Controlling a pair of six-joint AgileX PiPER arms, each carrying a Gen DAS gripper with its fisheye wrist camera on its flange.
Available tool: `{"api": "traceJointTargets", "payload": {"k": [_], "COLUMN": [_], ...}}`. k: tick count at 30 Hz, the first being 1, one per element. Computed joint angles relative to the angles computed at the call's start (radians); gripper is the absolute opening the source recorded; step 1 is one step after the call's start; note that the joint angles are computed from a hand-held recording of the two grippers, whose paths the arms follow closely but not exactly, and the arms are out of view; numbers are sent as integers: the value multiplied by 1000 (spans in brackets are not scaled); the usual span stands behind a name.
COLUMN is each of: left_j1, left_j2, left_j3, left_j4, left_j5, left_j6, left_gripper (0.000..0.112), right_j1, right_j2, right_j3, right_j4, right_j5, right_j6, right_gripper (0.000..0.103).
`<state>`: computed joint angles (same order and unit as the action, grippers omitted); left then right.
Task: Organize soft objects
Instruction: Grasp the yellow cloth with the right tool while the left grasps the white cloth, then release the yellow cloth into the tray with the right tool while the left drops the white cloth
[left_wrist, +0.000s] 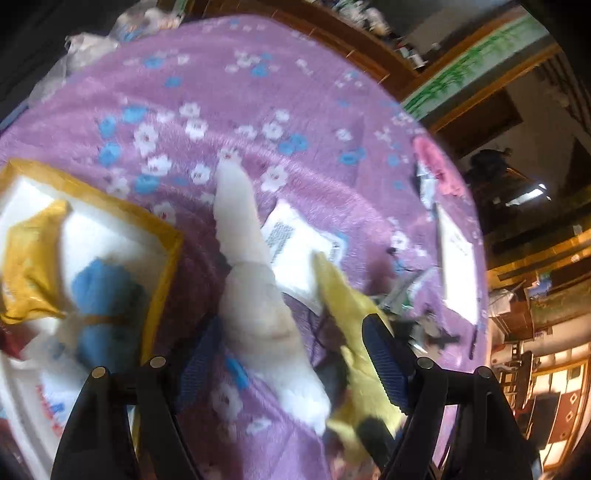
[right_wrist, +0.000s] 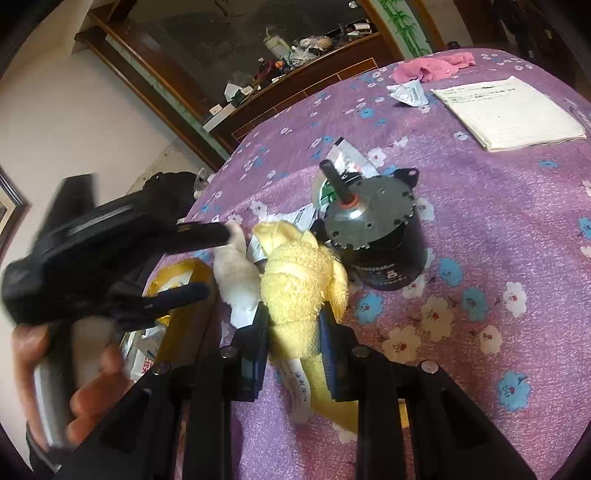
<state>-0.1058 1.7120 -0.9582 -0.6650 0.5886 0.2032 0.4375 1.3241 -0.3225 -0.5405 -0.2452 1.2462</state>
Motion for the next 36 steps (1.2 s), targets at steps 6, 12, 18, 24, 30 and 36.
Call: {"api": "traceJointTargets", "payload": {"k": [6,12,18,24,30,36], "left_j1": [-128,-124,-113,-126,-30,62], "left_j2": [22,28,22,17,-51,-255], "left_j3": [-17,-18,-13,10,82,189], "left_j4": [320,418,414,423,90,-145], "left_j5": [-110,-131,-124,-175,-139,-37], "left_j6": [-247,-365,-349,-347,9,253], "left_gripper": [74,43,42,40,37,37], "right_j1": [-84,-90,-110,-165,-174,-94], "right_j2": [32,17,26,41,26,-53], "right_j3": [8,17,18,23,33,55], "right_j4": [-304,-340,-397,-440,-442,-328], "right_j5": [-110,-113,-141,-213,-262,-260], "right_j6": [269,302,350,356,321,176], "right_gripper": [24,24,24,24,24,24]}}
